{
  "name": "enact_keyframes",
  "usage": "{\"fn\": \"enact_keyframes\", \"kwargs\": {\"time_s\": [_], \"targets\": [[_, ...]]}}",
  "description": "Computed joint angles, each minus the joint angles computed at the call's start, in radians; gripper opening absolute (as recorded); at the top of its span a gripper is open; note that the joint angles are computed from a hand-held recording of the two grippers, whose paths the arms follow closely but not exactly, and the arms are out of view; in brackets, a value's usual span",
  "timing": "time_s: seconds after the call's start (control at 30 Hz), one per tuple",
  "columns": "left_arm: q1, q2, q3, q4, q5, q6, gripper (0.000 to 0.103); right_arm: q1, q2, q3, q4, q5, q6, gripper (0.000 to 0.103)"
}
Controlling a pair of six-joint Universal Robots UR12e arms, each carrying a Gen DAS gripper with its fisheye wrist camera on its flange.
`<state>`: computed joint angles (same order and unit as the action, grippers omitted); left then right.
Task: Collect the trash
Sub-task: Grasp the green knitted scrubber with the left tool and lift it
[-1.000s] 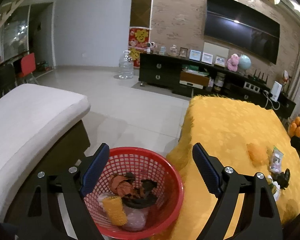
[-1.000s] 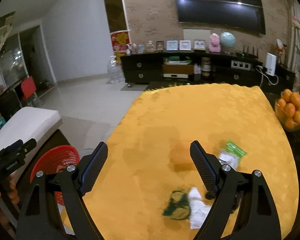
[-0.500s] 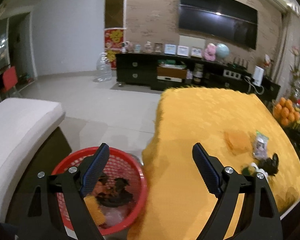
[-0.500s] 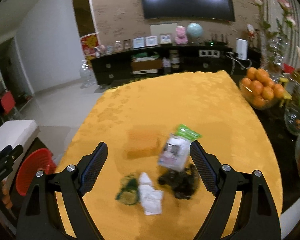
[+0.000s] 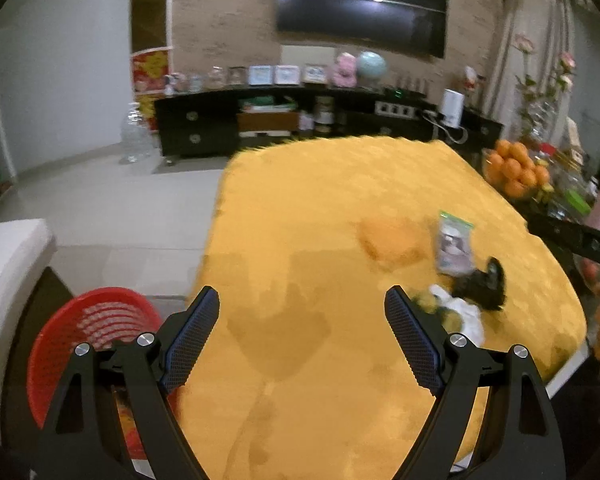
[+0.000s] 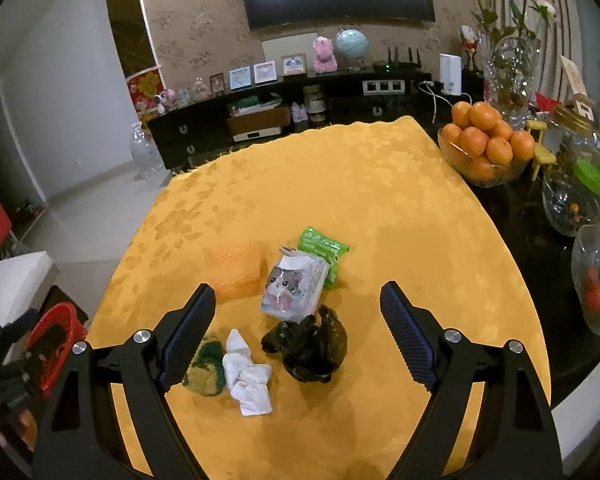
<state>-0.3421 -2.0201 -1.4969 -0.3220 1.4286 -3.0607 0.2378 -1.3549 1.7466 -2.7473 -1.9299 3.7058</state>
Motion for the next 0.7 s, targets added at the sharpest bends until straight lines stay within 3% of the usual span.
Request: {"fn": "enact_keyframes", "kwargs": {"time_s": [0.43,0.7], "targets": [[-0.050,-0.058,0.052,-0.135,-0.124,0.101,0.082,-0.018,-0.012,0.019,0.004,0.041,0.025,0.082],[-0.062,-0.094,0.091,-0.199,-0.164,0.099,0.080,-0.028,-0.021,0.034,0.001,0.064,0.035,0.082]]}}
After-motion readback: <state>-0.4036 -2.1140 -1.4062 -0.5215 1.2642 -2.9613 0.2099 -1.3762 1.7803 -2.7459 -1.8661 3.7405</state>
